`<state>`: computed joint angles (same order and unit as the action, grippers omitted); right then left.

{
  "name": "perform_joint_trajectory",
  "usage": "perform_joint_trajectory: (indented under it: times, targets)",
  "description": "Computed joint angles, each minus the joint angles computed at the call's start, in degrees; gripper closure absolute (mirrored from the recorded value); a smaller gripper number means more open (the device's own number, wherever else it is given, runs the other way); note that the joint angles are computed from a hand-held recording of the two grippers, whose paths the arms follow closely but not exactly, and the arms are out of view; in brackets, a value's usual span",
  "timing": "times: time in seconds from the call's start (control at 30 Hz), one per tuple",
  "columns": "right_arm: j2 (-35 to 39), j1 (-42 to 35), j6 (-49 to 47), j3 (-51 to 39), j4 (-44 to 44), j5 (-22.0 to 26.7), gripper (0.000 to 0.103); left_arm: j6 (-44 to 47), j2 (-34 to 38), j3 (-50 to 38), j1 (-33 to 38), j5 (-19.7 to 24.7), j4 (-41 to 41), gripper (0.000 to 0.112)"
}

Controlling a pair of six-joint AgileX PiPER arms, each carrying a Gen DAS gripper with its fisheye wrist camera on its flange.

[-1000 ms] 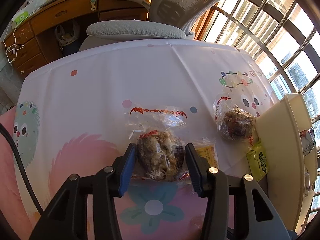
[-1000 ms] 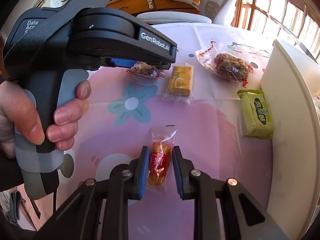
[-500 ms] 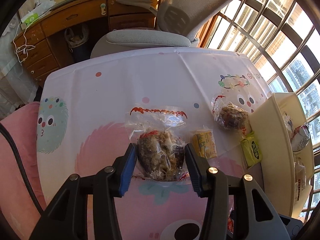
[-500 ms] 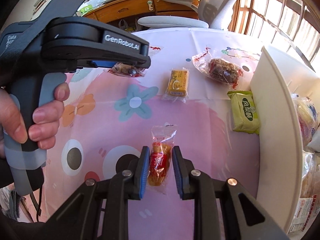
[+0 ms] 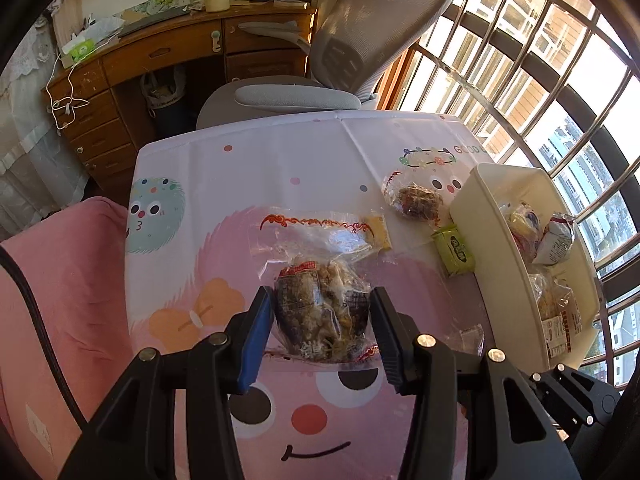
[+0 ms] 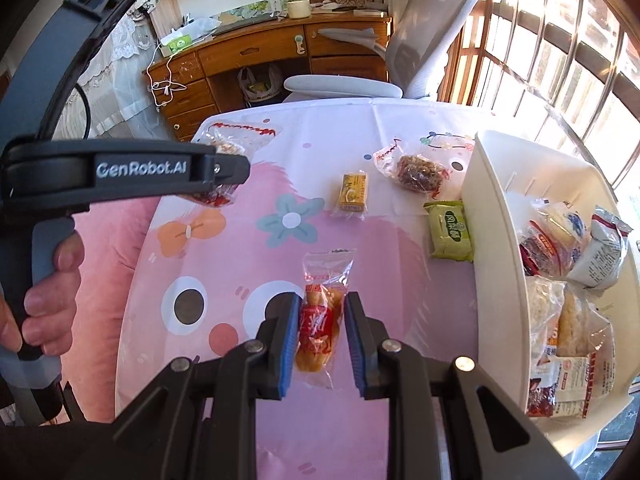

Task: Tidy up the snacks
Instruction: 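Carry the nut bag and candy stick into the white tray and release both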

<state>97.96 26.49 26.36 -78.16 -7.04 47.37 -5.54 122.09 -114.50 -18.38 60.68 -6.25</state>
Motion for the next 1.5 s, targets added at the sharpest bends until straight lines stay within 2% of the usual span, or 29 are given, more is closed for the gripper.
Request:
perform_joint_trajectory:
  times: [0.23,0.47,0.67,0.93,1.23,1.5]
  targets:
    - [-6.8,3.8,8.1,3.5,-6.0,2.6,0.08,1.4,-13.5,17.4,-0.9,-5.9,-1.5,0.065]
    - [-12.8,8.2,15.6,7.6,-10.5,6.1,0.08,3.2,-22.5,28.3,-2.0,-8.9,-4.3,0.065]
    - [-17.6,9.9,19.4,10.3,-11.7,9.1,0.08,3.9,-27.6,33.1,-3.7,-9.9,-6.1,0.065]
    - [-22.9,7.6,20.8,13.0,-12.2,11.4,0.08,4.0,-30.1,33.3,-7.5,-10.0,-6.3,0.065]
    - [-29.1,-3.6,10.2,17.1,-6.2,8.5,0.08,-2.1,-27.0,27.4,-15.6,-10.7,-1.7,0.065]
    - [-30.1,-21.2,-14.1,17.2,8.0,6.5,0.08,-12.5,-19.3,16.0,-23.1,-8.4,5.1,0.065]
